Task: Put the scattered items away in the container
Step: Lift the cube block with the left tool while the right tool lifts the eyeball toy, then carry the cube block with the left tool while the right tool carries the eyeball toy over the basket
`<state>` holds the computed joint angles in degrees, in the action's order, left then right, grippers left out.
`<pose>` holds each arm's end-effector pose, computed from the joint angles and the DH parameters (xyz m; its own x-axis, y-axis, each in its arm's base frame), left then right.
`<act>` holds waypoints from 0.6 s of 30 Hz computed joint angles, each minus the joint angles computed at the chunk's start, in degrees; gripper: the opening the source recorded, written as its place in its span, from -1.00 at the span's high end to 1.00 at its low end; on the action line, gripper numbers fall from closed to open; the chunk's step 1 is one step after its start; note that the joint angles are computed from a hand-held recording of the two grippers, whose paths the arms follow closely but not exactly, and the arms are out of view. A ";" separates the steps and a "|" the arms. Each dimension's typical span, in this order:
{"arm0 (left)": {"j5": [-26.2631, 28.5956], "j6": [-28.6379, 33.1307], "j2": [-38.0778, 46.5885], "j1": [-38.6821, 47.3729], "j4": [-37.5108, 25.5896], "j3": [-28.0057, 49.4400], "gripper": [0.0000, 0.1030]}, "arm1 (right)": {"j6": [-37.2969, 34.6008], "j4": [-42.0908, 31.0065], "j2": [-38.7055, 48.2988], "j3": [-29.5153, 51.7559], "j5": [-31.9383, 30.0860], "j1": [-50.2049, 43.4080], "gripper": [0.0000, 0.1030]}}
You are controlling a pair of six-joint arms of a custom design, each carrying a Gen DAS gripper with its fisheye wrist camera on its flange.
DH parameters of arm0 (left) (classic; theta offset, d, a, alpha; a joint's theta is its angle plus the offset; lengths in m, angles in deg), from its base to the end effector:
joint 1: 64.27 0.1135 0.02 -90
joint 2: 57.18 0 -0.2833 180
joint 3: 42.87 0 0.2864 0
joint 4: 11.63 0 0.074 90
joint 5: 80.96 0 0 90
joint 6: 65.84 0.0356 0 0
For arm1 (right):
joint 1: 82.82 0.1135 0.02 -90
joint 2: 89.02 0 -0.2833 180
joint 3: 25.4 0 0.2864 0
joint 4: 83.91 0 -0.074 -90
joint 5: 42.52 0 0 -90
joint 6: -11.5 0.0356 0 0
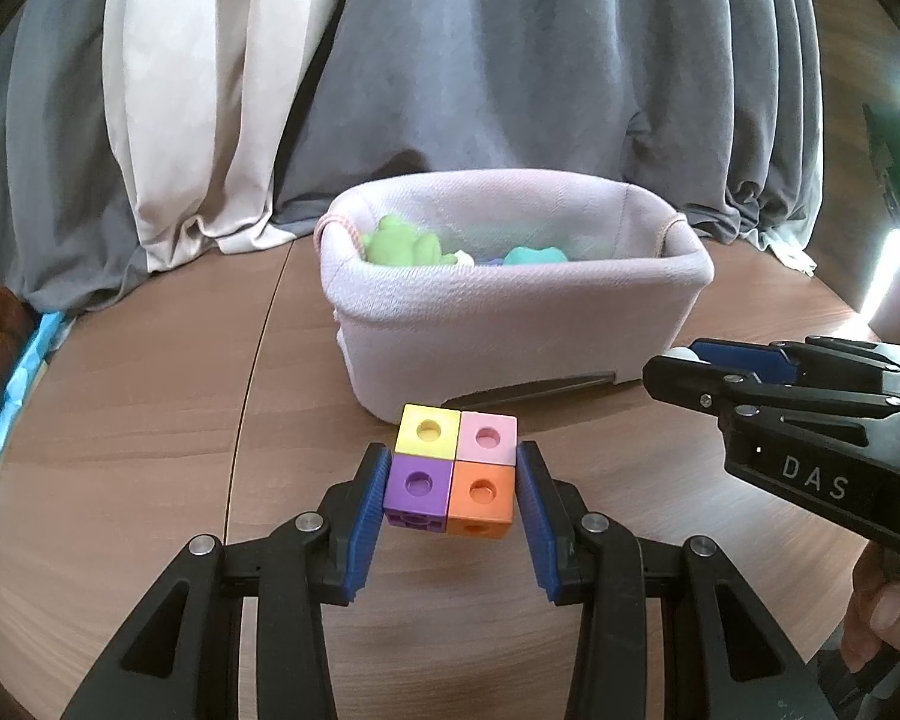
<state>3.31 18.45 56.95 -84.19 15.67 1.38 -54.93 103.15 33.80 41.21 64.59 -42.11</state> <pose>0.2973 -0.1039 0.0291 -0.6598 0.1338 -0.7394 0.2053 0.9787 -0.0060 0.3127 0.2552 0.0318 -0.7165 -0.1123 -0.6885 -0.2084 0.9764 0.0576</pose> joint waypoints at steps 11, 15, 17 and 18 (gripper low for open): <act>-1.55 -0.03 -4.03 -2.14 -3.93 1.40 0.25 | -1.16 0.87 -5.07 -3.18 0.24 -1.38 0.43; -1.79 0.06 -4.73 -2.39 -5.08 2.21 0.25 | -1.62 0.69 -6.39 -3.71 0.01 -1.83 0.43; -1.82 0.05 -4.95 -2.48 -5.60 2.69 0.25 | -1.87 0.53 -6.84 -3.83 0.01 -1.95 0.43; -1.85 0.05 -5.06 -2.56 -5.84 2.88 0.25 | -1.99 0.47 -7.02 -3.83 -0.04 -2.04 0.43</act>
